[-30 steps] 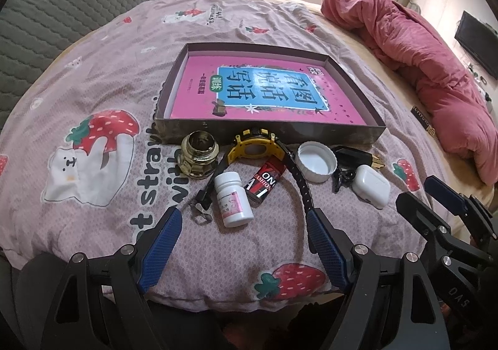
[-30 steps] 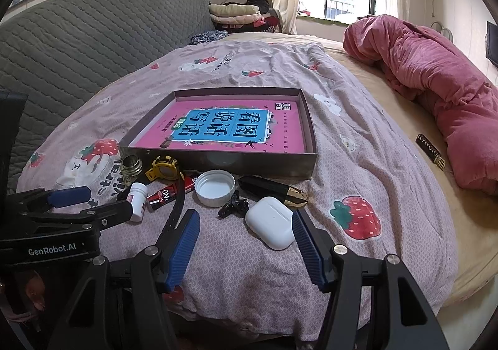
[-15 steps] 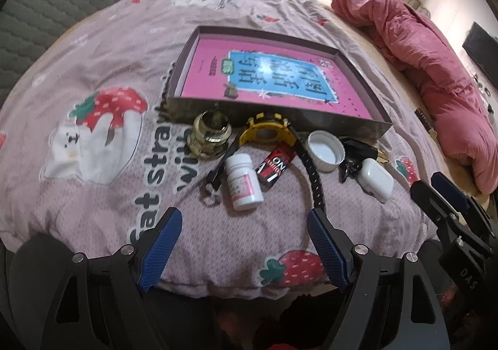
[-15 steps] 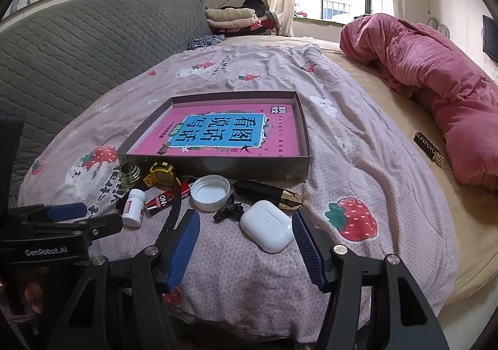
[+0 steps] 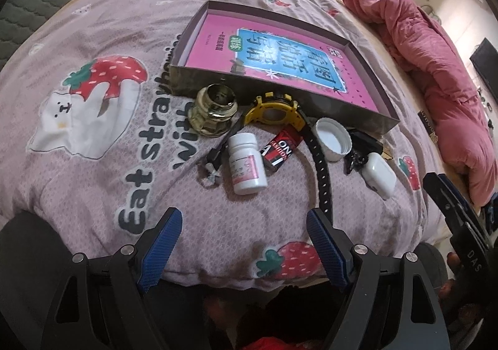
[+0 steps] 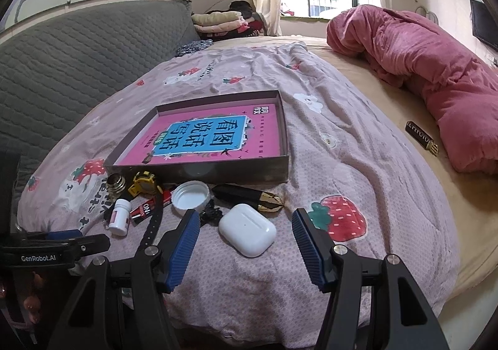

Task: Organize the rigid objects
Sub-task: 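Grasp the white pill bottle with left tool while right tool grasps the white earbud case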

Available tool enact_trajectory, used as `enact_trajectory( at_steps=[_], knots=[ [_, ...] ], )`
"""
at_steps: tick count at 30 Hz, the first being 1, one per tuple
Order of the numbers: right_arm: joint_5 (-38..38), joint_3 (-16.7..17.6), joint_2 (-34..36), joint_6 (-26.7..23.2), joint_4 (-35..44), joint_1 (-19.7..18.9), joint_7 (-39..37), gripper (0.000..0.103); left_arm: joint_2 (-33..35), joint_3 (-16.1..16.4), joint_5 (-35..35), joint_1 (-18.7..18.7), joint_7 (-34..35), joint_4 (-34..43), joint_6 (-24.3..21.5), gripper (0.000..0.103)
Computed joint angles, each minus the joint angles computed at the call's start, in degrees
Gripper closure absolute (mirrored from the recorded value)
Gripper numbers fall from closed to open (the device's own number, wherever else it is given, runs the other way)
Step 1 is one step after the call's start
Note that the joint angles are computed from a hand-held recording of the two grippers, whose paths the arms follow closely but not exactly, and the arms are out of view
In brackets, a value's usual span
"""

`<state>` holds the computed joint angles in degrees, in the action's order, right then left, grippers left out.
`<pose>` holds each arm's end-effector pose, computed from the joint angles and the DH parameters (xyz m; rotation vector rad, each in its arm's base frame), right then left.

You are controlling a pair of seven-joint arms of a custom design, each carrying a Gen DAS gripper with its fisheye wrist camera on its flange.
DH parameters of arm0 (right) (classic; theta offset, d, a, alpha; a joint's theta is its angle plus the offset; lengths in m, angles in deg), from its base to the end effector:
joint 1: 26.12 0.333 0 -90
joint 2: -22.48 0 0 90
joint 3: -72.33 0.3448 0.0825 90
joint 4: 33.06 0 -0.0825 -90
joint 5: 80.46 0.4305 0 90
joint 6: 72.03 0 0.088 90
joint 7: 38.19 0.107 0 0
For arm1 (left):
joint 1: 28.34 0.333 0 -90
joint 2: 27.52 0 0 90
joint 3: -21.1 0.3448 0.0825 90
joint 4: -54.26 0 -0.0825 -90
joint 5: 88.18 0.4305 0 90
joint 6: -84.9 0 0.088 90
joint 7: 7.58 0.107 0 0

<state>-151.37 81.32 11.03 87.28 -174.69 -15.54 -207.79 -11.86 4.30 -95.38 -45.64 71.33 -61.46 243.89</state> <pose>0.4611 0.2090 0.3965 -1.4409 1.9946 -0.7626 0.5692 -0.3666 0.3727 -1.8173 2.3775 -0.7768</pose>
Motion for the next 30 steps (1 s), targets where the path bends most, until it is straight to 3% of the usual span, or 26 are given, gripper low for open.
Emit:
enact_trajectory(
  at_steps=[5, 9, 11, 14, 23, 27, 30],
  knots=[
    [-0.2, -0.5, 0.3, 1.1, -0.2, -0.4, 0.8, 0.042, 1.5, -0.3, 0.1, -0.2, 1.0, 1.5, 2.3, 0.021],
    [-0.4, -0.6, 0.5, 1.7, -0.3, -0.7, 1.3, 0.042, 4.0, -2.0, -2.7, 1.4, 3.9, 4.3, 0.6, 0.039],
    [-0.4, -0.7, 0.6, 2.1, -0.3, -0.8, 1.5, 0.042, 5.1, -1.7, -2.6, 1.0, 4.1, 5.6, -0.7, 0.04],
    [-0.4, -0.9, 0.8, 2.6, -0.3, -1.0, 1.6, 0.042, 6.1, -2.0, -3.0, 1.1, 5.6, 6.6, -0.9, 0.048],
    [0.1, -1.2, 1.7, 3.2, 0.0, -1.2, 1.2, 0.042, 8.3, -2.3, -4.1, 1.5, 7.0, 9.0, -2.3, 0.054],
    [0.1, -1.3, 1.9, 3.2, 0.1, -1.1, 1.0, 0.042, 9.2, -2.3, -4.9, 2.0, 7.9, 10.1, -3.3, 0.064],
    [0.8, -1.6, 2.4, 3.7, 0.3, -1.1, 0.0, 0.042, 9.7, -2.1, -4.8, 1.8, 8.5, 10.7, -3.3, 0.065]
  ],
)
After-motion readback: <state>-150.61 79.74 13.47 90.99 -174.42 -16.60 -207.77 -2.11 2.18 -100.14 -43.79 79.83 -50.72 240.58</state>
